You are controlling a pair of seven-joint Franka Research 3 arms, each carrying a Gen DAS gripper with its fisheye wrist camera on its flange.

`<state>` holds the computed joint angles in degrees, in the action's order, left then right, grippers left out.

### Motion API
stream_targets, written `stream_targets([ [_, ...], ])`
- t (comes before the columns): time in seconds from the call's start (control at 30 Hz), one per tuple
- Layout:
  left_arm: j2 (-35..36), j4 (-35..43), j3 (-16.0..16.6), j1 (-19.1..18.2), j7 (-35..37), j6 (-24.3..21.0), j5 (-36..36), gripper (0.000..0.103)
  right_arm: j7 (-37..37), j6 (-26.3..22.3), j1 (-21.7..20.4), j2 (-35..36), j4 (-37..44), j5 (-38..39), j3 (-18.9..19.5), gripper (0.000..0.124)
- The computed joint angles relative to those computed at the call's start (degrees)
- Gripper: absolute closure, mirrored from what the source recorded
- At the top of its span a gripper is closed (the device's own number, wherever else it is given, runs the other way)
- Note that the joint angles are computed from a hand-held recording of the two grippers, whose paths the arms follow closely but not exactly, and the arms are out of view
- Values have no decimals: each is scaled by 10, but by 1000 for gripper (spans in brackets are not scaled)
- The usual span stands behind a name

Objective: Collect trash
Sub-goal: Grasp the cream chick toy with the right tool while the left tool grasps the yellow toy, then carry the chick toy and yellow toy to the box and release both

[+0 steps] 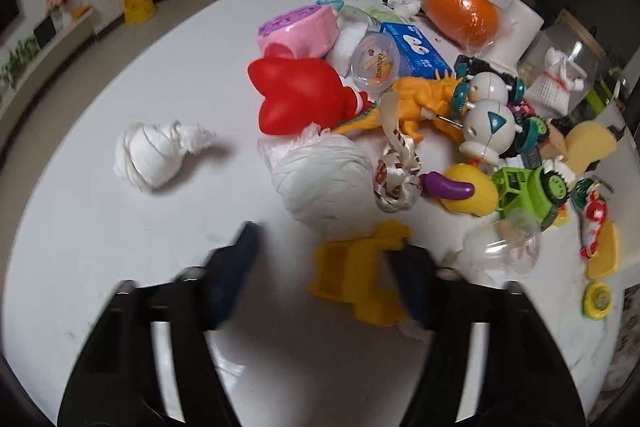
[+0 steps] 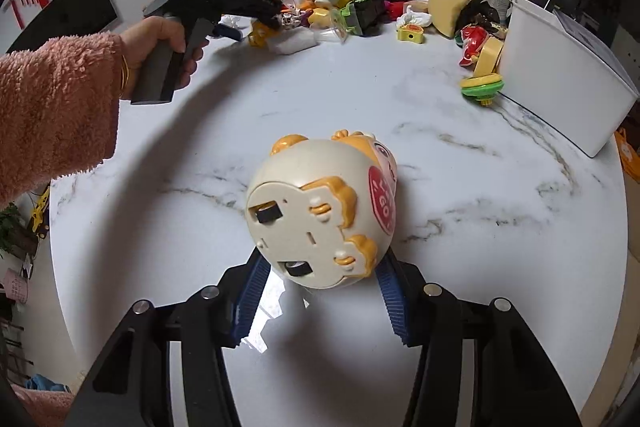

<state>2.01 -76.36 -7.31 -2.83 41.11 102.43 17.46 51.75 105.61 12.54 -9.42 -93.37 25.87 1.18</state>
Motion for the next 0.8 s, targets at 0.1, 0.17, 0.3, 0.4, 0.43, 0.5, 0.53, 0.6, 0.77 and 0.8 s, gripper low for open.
stream_targets([
  [0.1,-19,-20,2,4,27,8,-34,71,10,12,1,-4,-8,-15,5,70],
  [0.17,-46,-50,2,5,37,20,-52,71,20,16,2,-6,-12,-17,7,68],
  [0.3,-117,-114,-2,-3,61,44,-91,71,51,42,7,-4,-14,-25,13,56],
  [0.4,-184,-170,0,-13,64,61,-124,71,91,46,10,7,-2,-35,18,53],
  [0.43,-213,-195,3,-18,65,71,-139,71,106,43,11,12,4,-35,18,51],
  [0.5,-258,-228,1,-25,66,69,-145,71,146,38,12,26,17,-37,20,51],
  [0.53,-285,-250,3,-31,65,73,-155,71,162,37,13,30,21,-40,21,55],
  [0.6,-330,-281,5,-40,62,65,-165,71,198,38,13,37,24,-36,20,62],
  [0.77,-428,-338,16,-72,73,32,-193,71,253,42,16,13,10,-41,22,62],
  [0.8,-453,-351,18,-82,80,23,-200,71,259,44,18,-3,1,-46,24,62],
])
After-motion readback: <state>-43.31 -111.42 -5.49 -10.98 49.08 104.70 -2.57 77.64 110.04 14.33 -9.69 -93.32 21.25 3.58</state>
